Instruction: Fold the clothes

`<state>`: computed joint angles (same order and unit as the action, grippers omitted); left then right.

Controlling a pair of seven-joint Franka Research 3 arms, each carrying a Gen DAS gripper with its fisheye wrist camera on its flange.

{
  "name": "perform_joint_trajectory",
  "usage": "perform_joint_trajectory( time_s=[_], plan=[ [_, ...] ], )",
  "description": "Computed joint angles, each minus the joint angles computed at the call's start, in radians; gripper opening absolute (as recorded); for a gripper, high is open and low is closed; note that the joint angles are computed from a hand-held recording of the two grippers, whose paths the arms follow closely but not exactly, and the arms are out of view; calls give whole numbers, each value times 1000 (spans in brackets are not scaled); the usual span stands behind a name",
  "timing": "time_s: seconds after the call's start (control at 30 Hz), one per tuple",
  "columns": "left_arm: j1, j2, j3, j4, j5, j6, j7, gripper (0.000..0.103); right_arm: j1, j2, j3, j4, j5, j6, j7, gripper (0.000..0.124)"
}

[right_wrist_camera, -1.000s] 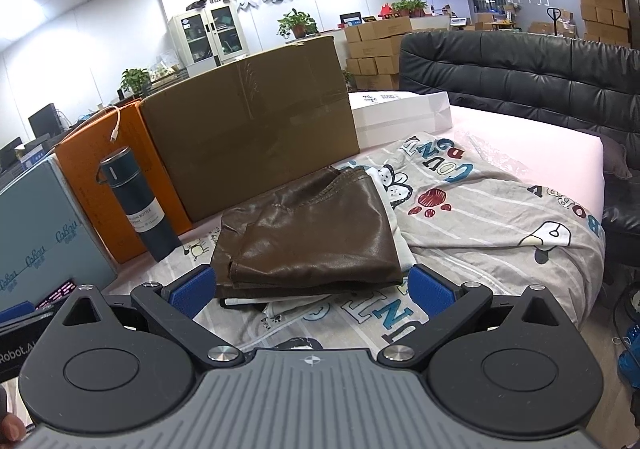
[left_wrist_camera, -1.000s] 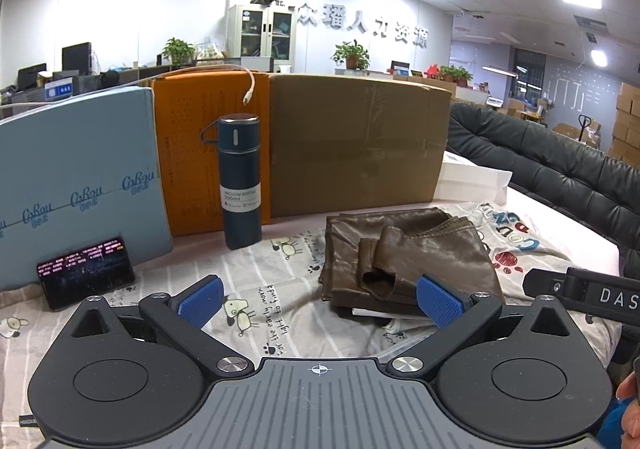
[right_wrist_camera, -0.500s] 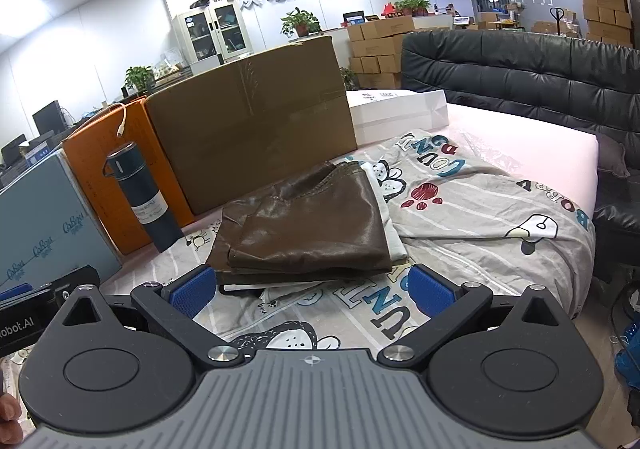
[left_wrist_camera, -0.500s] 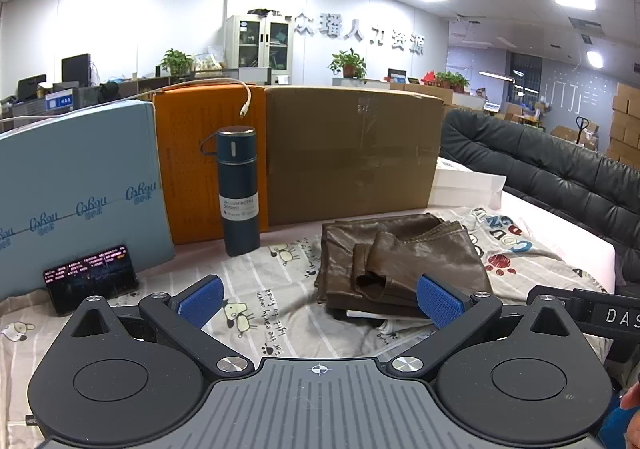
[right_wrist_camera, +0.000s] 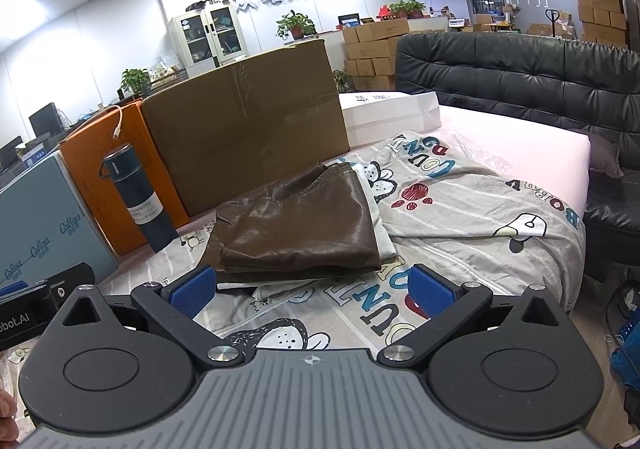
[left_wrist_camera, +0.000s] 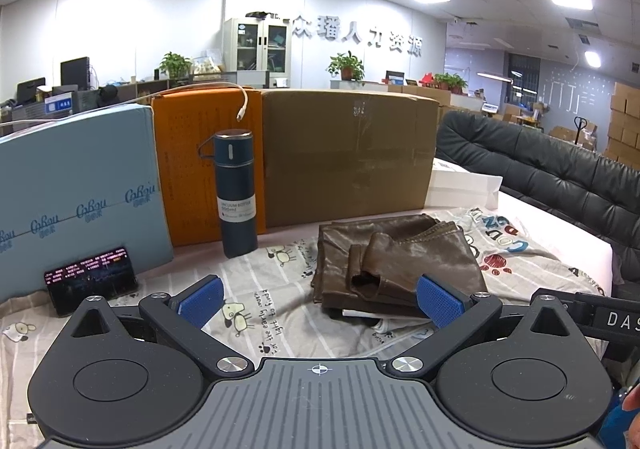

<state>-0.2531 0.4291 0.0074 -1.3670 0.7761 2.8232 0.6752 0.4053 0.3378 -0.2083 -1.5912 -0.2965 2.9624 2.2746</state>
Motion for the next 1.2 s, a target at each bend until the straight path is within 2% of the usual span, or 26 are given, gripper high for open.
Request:
perform_joint_trajectory(
  time_s=[1.2],
  plan=[
    [-2,22,-1,25,-24,-15,11,103,-2,20,-4,20,30,-3,-33,103]
  ],
)
